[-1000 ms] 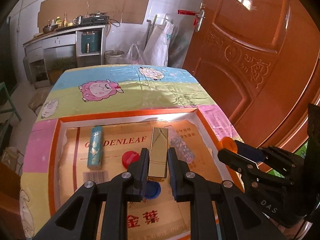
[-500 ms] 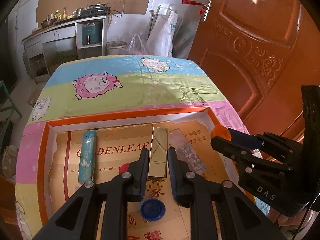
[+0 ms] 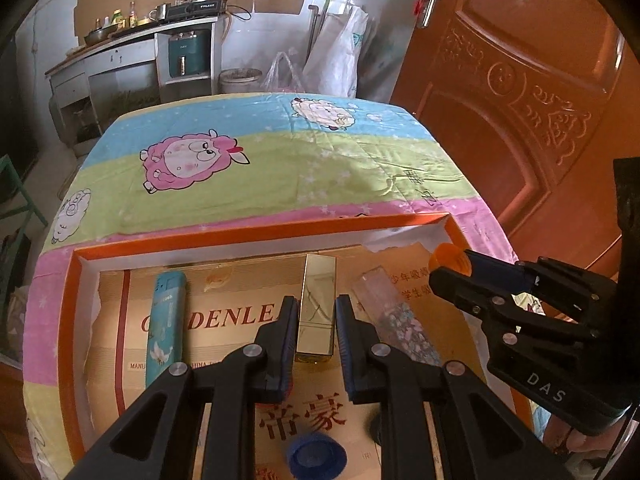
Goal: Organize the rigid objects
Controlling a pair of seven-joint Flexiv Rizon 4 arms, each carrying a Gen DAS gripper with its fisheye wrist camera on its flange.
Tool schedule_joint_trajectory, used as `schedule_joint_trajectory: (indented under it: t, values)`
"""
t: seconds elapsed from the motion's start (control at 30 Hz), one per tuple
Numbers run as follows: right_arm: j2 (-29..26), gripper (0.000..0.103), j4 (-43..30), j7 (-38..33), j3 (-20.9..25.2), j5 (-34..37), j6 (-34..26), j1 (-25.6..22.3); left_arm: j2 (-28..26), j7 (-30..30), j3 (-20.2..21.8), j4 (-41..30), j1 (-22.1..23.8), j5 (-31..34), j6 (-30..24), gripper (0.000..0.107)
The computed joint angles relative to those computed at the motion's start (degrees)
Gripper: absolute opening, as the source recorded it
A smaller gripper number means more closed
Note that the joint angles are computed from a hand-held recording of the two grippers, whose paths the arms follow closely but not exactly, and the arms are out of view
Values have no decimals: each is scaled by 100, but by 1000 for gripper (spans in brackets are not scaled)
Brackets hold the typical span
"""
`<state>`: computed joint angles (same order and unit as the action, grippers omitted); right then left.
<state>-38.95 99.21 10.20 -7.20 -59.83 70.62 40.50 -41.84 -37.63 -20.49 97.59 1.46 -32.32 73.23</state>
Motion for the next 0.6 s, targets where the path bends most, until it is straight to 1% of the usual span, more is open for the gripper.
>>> schedule_joint_trajectory:
  t: [0.2, 0.6]
  values:
    - [-89, 31, -85, -188, 19, 114, 101, -70, -111, -144, 87, -153, -88, 67, -69, 20]
    - [-203, 31, -142, -527, -66, 465, 236, -10, -202, -243, 118, -235, -143, 210, -68, 20]
